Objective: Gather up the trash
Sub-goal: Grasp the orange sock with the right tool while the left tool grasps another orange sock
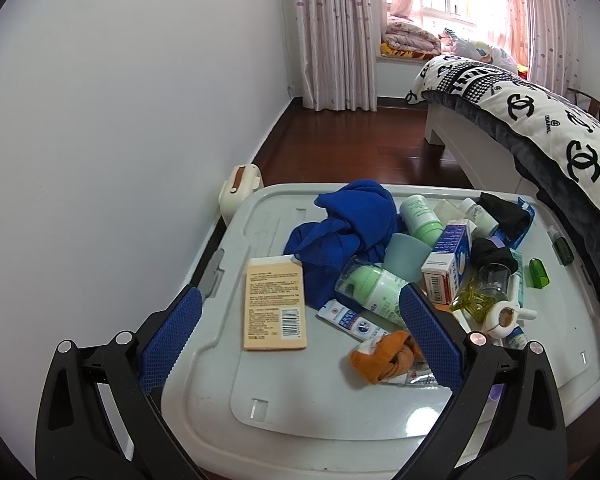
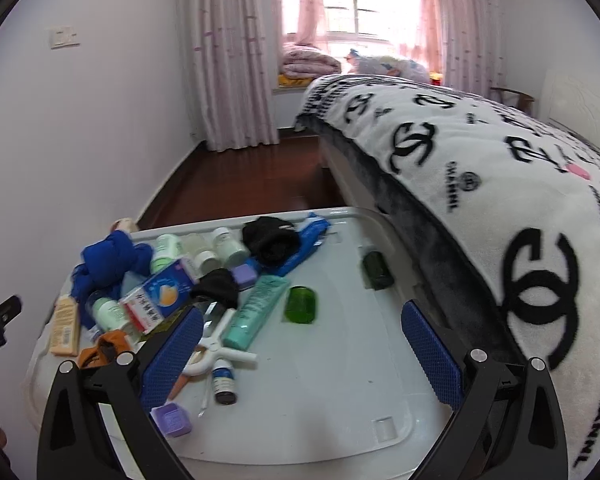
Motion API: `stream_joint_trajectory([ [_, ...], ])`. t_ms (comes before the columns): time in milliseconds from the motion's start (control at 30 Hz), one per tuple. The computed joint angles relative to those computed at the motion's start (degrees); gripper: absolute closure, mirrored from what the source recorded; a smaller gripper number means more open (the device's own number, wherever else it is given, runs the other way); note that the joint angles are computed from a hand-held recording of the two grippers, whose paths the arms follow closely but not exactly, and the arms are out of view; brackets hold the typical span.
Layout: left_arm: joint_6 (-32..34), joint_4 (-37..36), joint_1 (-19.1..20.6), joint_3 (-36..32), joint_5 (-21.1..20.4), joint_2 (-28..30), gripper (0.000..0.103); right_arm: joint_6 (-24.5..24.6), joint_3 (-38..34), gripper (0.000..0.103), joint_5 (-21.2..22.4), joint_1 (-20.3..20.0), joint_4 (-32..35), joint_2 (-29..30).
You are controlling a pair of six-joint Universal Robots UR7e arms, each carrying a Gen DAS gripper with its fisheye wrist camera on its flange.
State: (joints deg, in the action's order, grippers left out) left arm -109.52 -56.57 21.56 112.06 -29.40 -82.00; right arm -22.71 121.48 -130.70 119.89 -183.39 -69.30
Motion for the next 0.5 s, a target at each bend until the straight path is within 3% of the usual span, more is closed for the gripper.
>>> stream_joint_trajectory([
  [133,-2.92,3.79,-0.89,-0.34,-0.94,-1.73,0.007,-1.14,0.86,0.005,3.39,1.42,4.13,2.27],
  [333,-10.72,12.98,-2.48,-2.2,-1.88,-5.34,0.007,0.04,-1.58,0.005,5.27,3.79,6.45,11.69],
  [500,-11.88,13.65,-2.02,-1.05,-3.05,-8.02,0.007,-0.69,-5.17,0.01,2.18,4.76,7.29,20.36],
])
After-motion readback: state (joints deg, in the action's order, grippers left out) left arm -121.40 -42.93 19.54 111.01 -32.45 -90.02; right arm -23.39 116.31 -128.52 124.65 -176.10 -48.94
